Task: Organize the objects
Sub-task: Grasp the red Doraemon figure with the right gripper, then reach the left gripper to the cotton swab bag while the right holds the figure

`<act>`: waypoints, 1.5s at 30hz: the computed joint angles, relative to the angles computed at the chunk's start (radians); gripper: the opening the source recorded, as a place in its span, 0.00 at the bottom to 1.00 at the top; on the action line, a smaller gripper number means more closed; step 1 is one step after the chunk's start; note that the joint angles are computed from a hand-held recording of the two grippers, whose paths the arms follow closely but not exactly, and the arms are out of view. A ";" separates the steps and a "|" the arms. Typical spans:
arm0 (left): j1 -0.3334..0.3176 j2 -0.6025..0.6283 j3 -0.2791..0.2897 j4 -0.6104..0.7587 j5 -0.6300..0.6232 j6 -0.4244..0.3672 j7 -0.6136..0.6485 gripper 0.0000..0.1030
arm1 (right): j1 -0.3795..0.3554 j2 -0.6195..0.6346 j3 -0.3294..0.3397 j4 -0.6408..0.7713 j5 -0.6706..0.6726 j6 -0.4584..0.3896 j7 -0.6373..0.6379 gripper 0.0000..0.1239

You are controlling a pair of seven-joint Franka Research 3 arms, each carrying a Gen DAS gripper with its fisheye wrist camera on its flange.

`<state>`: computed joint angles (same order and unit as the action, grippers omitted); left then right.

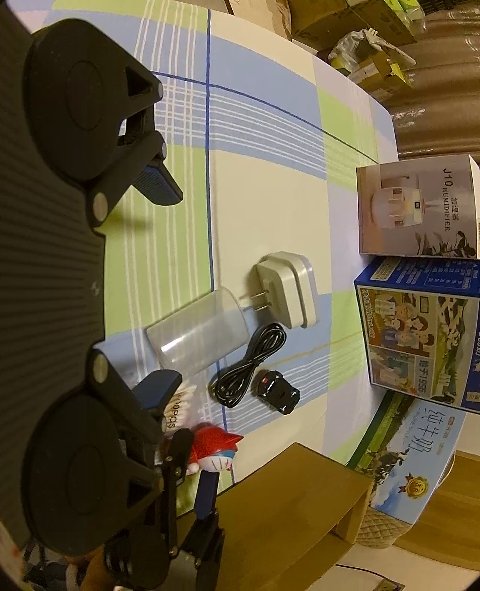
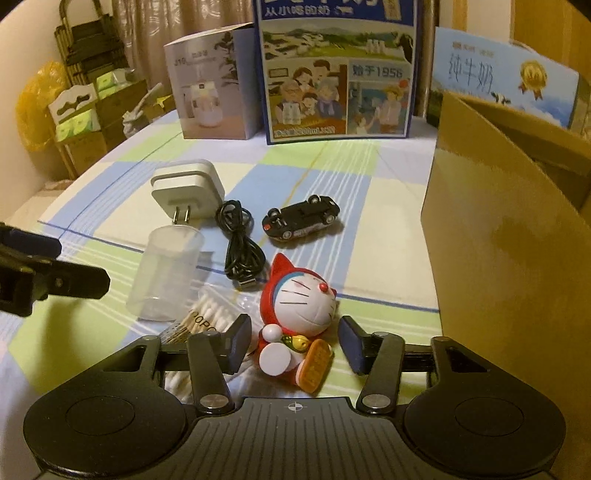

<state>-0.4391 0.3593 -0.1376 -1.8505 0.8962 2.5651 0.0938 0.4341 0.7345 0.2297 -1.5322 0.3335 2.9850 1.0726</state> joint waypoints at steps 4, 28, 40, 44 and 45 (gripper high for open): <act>0.000 0.009 -0.003 0.009 -0.008 -0.003 0.018 0.90 | 0.004 -0.008 -0.009 0.003 0.003 -0.025 0.015 0.30; 0.081 -0.007 -0.084 -0.070 -0.224 0.142 0.296 0.64 | -0.060 -0.046 0.060 0.020 0.246 -0.151 -0.067 0.30; 0.009 0.079 -0.044 0.034 -0.308 0.098 0.485 0.42 | -0.070 -0.054 0.076 0.016 0.254 -0.160 -0.082 0.30; -0.013 0.096 -0.025 0.060 -0.290 0.081 0.487 0.42 | -0.069 -0.055 0.074 0.016 0.255 -0.158 -0.083 0.30; -0.016 0.098 -0.023 0.064 -0.289 0.076 0.483 0.42 | -0.069 -0.054 0.074 0.017 0.256 -0.160 -0.083 0.30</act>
<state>-0.4554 0.4575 -0.1608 -1.7869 0.6074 2.6411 0.5772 0.3649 0.6800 0.3037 -1.5156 0.5897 2.8254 0.9897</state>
